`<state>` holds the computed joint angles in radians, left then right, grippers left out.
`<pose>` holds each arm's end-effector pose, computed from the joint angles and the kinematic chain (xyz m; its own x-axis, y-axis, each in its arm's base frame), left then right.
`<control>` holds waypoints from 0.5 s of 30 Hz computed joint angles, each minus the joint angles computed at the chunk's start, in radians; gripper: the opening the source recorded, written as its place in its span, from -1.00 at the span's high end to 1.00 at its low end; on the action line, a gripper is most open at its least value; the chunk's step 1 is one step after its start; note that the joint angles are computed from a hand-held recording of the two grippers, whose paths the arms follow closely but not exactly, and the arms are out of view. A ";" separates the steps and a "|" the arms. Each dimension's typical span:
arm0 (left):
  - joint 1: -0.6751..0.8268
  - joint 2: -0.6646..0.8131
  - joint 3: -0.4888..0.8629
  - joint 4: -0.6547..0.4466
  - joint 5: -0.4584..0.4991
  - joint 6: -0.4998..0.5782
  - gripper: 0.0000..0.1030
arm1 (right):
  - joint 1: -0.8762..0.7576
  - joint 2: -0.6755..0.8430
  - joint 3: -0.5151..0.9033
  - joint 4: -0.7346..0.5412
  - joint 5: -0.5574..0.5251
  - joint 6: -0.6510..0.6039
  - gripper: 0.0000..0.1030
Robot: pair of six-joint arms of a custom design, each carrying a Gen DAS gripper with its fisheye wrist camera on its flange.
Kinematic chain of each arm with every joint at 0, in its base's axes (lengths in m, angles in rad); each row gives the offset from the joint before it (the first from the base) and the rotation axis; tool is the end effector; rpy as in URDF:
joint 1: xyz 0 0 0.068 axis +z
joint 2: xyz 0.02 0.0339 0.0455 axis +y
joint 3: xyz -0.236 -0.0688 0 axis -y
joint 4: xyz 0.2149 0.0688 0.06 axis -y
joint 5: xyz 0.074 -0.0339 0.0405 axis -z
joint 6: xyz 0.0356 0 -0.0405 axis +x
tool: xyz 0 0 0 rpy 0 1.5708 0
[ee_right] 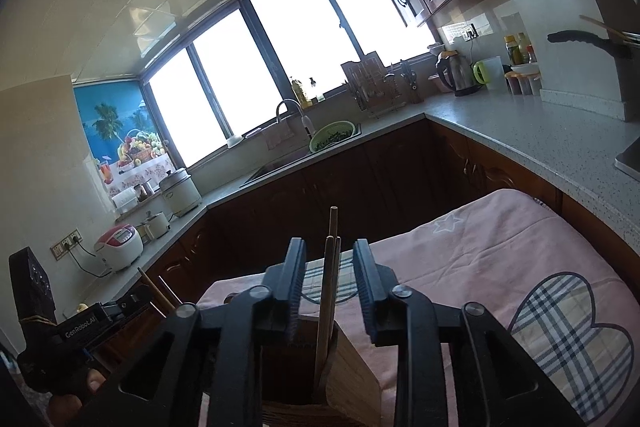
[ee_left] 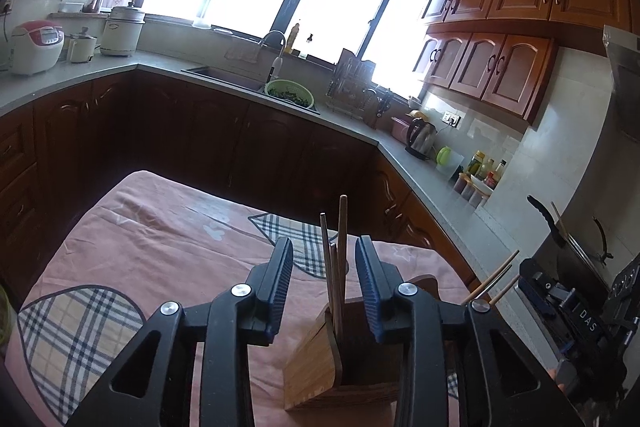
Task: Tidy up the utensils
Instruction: 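Withdraw both open tools from the holder back toward the utensils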
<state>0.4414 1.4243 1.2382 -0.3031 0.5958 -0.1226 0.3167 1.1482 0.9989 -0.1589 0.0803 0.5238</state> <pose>0.2790 0.1097 0.3176 -0.4332 -0.3166 -0.8438 0.0416 0.9282 -0.3697 0.2375 0.0748 0.3229 -0.3686 0.4039 -0.8373 -0.0617 0.8881 0.4555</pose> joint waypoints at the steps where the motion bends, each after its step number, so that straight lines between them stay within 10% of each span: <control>1: 0.003 -0.013 -0.009 -0.008 0.002 0.002 0.07 | -0.001 -0.011 -0.003 -0.001 0.000 0.004 0.00; 4: 0.035 -0.070 -0.051 -0.020 0.009 -0.008 -0.65 | -0.009 -0.051 -0.008 -0.027 -0.011 0.028 -0.42; 15: 0.271 -0.318 -0.141 -0.317 0.204 0.174 -0.69 | 0.070 -0.322 -0.060 -0.230 0.050 0.053 -0.67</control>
<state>0.7126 1.1060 1.0967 -0.6200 0.8001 0.0513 0.3869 0.8261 0.9392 -0.3889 0.1304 0.5769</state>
